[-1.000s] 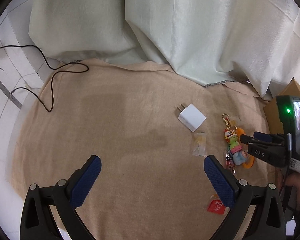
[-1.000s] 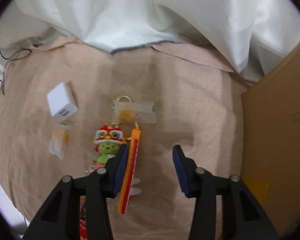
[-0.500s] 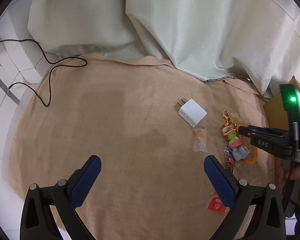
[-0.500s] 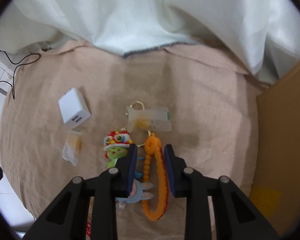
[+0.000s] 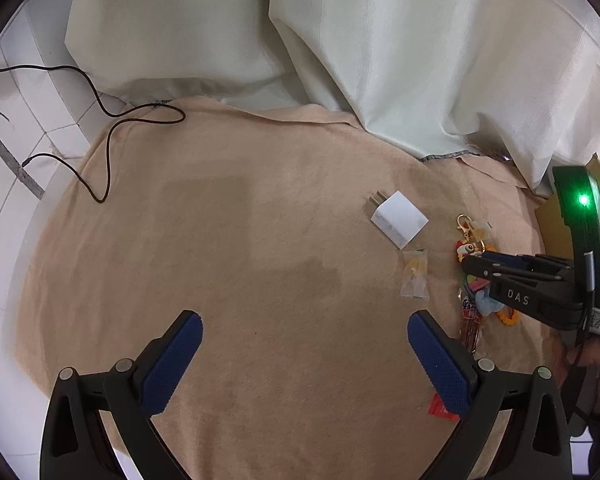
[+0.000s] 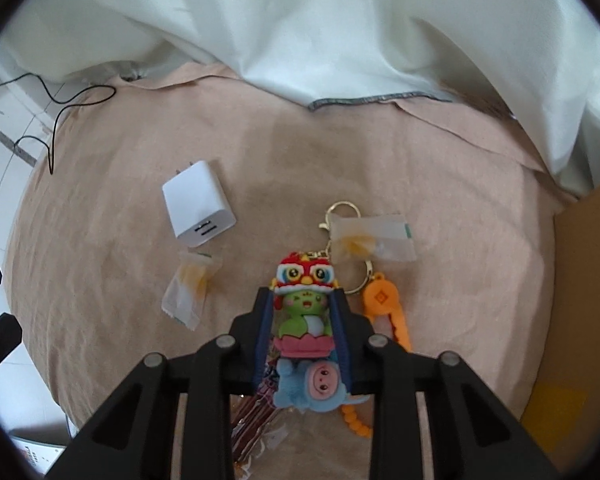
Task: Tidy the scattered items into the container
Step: 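Grasp the lion-head keychain with orange strap using the right tool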
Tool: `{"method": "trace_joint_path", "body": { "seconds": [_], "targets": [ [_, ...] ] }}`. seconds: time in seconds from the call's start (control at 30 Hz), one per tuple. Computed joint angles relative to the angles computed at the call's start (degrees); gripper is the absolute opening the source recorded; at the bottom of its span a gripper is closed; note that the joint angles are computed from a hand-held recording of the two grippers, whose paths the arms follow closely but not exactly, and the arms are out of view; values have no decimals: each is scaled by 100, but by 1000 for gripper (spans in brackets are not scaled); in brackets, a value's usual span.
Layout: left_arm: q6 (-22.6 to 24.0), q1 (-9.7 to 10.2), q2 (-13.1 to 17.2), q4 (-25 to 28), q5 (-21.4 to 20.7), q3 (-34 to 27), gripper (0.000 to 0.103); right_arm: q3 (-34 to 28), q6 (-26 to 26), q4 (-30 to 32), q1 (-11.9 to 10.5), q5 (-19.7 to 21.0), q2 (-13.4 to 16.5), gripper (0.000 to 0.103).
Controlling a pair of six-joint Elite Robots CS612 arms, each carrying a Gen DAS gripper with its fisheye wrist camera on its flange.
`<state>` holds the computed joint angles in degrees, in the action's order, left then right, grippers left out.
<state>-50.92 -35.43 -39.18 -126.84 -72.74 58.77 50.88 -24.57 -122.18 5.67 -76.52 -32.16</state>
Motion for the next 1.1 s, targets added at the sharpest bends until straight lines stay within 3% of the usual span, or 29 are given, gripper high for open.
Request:
{"method": "trace_joint_path", "body": {
  "seconds": [0.23, 0.3, 0.43, 0.53, 0.57, 0.7, 0.87, 1.1],
  "targets": [
    [-42, 5, -5, -67, -24, 36, 103, -2, 5, 189, 34, -225, -30, 37],
    [-53, 4, -3, -68, -24, 33, 103, 14, 51, 226, 23, -162, -34, 48],
    [-28, -5, 1, -57, 4, 21, 103, -121, 213, 378, 34, -237, 60, 57],
    [-25, -12, -12, -74, 3, 38, 103, -25, 328, 125, -9, 63, 16, 53],
    [-28, -10, -19, -128, -23, 60, 103, -47, 363, 147, -16, 70, 24, 40],
    [-314, 63, 22, -256, -451, 50, 103, 70, 336, 26, -71, 273, -56, 39],
    [-209, 105, 335, -106, -591, -458, 103, 566, 344, -589, -191, 574, -413, 39],
    [-399, 131, 1280, 1067, -541, -2277, 103, 1264, 259, -1060, -426, 887, -943, 39]
  ]
}}
